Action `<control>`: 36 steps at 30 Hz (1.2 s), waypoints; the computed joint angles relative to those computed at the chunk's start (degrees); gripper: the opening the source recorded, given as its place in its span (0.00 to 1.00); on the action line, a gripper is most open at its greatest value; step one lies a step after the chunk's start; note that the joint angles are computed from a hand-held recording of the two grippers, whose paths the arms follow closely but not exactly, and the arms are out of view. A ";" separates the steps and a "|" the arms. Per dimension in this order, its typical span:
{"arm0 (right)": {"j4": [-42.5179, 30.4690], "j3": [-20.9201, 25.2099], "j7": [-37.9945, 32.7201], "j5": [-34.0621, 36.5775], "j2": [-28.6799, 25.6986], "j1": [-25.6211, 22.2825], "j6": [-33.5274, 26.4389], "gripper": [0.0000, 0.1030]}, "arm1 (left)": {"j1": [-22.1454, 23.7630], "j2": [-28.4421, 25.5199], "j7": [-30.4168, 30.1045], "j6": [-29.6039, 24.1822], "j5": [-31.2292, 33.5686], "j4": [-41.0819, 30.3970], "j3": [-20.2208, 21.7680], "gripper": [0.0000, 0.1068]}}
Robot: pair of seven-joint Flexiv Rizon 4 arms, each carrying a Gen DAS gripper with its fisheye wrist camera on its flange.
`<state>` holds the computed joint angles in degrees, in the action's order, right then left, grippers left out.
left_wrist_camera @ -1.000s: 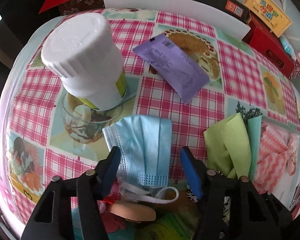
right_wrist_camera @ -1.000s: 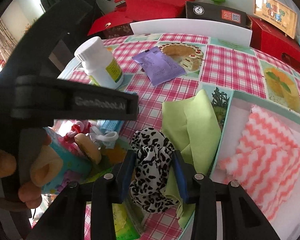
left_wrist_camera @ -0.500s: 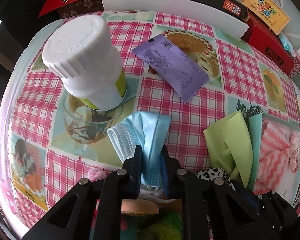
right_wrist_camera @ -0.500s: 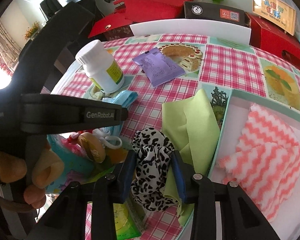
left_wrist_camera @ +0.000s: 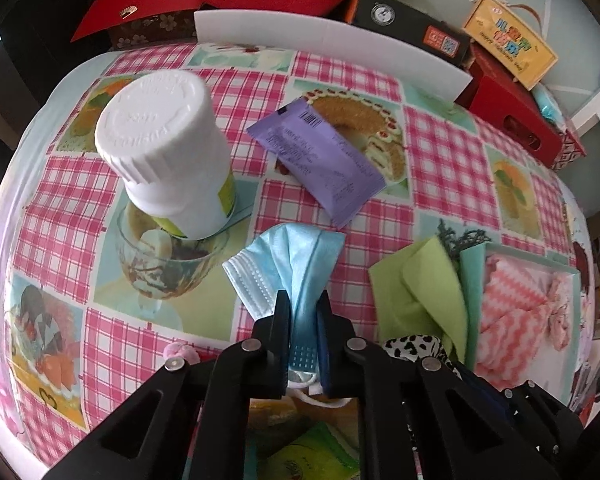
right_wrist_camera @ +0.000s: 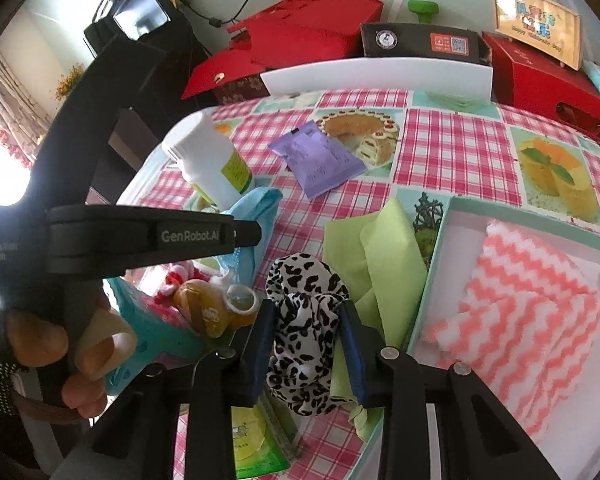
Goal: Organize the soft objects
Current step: 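Lift and carry the leopard scrunchie and blue mask with both tools toward the white tray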
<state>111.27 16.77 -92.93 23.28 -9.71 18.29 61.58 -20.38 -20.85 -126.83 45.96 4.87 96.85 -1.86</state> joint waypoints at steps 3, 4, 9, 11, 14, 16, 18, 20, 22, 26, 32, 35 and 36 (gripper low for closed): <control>0.37 0.21 -0.51 1.15 0.63 -0.20 1.19 0.33 | -0.02 0.74 -0.29 0.88 -0.13 0.27 -0.03 0.11; 0.49 0.30 -0.82 1.78 0.84 -0.30 1.66 0.33 | -0.02 1.15 -0.47 1.32 -0.15 0.53 -0.01 0.11; 0.73 0.66 -2.89 5.05 1.85 -0.68 3.78 0.33 | 0.21 3.47 -1.05 3.84 0.20 2.40 0.10 0.11; 0.88 0.57 -3.56 5.92 2.21 -0.68 4.29 0.33 | 0.13 4.27 -1.62 4.38 1.07 2.79 0.27 0.11; 1.16 0.68 -5.58 8.14 2.93 -0.80 5.86 0.33 | 0.16 5.65 -2.57 5.72 1.81 3.74 0.26 0.11; 0.73 0.77 -7.57 10.86 3.42 -1.21 5.56 0.33 | 0.38 6.36 -2.80 6.17 2.26 4.03 0.24 0.11; 0.37 0.54 -8.17 11.83 3.45 -0.97 5.98 0.33 | 0.41 7.06 -3.45 6.41 3.08 4.17 0.26 0.11; 0.16 0.47 -9.34 13.46 3.85 -1.10 6.13 0.33 | 0.52 7.50 -3.91 6.58 3.89 4.03 0.21 0.11; 0.41 0.11 -8.88 13.43 4.19 -0.84 6.61 0.33 | 0.58 8.31 -4.39 6.61 4.50 4.24 0.18 0.11; 0.68 -0.53 -7.68 12.76 4.41 -0.60 6.76 0.33 | 0.72 8.51 -5.14 6.58 5.58 3.87 -0.07 0.11; -0.73 -0.77 -10.90 17.77 4.77 -1.95 4.38 0.33 | 0.83 8.60 -5.55 6.36 6.17 3.65 -0.33 0.11; -1.42 -0.94 -13.02 20.05 4.88 -1.97 3.21 0.33 | 0.80 8.65 -5.66 6.25 6.35 3.58 -0.41 0.11; -1.34 -1.04 -12.43 19.08 4.55 -1.53 3.26 0.33 | 0.77 8.67 -5.69 6.21 6.43 3.58 -0.43 0.11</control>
<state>109.93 15.73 -105.35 42.36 -5.16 16.77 64.84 -19.61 -12.18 -132.52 52.17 11.30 100.43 -2.28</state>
